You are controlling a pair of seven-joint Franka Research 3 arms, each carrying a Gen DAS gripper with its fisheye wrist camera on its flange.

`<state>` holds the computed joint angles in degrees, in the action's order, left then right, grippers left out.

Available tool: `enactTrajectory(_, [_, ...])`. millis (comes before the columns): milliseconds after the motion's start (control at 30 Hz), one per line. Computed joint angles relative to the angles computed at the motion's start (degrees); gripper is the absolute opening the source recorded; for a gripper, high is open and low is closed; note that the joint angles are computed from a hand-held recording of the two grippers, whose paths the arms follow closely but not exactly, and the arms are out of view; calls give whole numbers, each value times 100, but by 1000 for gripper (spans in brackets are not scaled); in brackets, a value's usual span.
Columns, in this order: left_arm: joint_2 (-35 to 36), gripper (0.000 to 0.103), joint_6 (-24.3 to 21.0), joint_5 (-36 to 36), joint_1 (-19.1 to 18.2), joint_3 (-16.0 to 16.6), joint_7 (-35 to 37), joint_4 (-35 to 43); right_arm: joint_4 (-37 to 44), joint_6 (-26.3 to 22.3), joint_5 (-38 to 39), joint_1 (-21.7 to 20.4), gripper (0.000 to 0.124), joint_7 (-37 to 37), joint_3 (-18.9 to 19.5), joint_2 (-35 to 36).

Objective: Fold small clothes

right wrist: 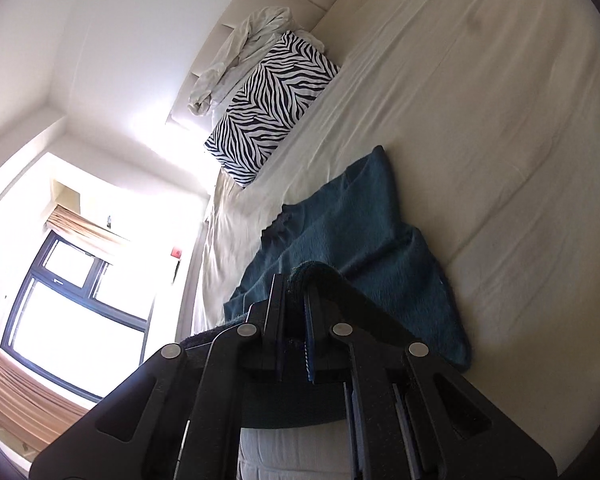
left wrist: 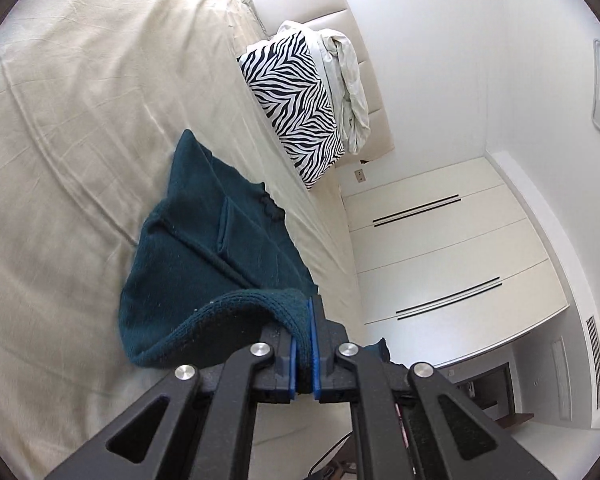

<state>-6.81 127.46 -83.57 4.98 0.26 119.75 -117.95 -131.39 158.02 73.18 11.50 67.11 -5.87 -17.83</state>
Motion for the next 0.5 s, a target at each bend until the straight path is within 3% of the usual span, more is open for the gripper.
enactTrajectory(167, [1119,6,224,162,72,-218,-323,1211,1093,185,-21,-138,7,134,58,1118])
enactTrajectory(500, [3335,6,670,1366,328,-791,-1599,3644,3324,228,-1776,-679,7,1733,492,3379])
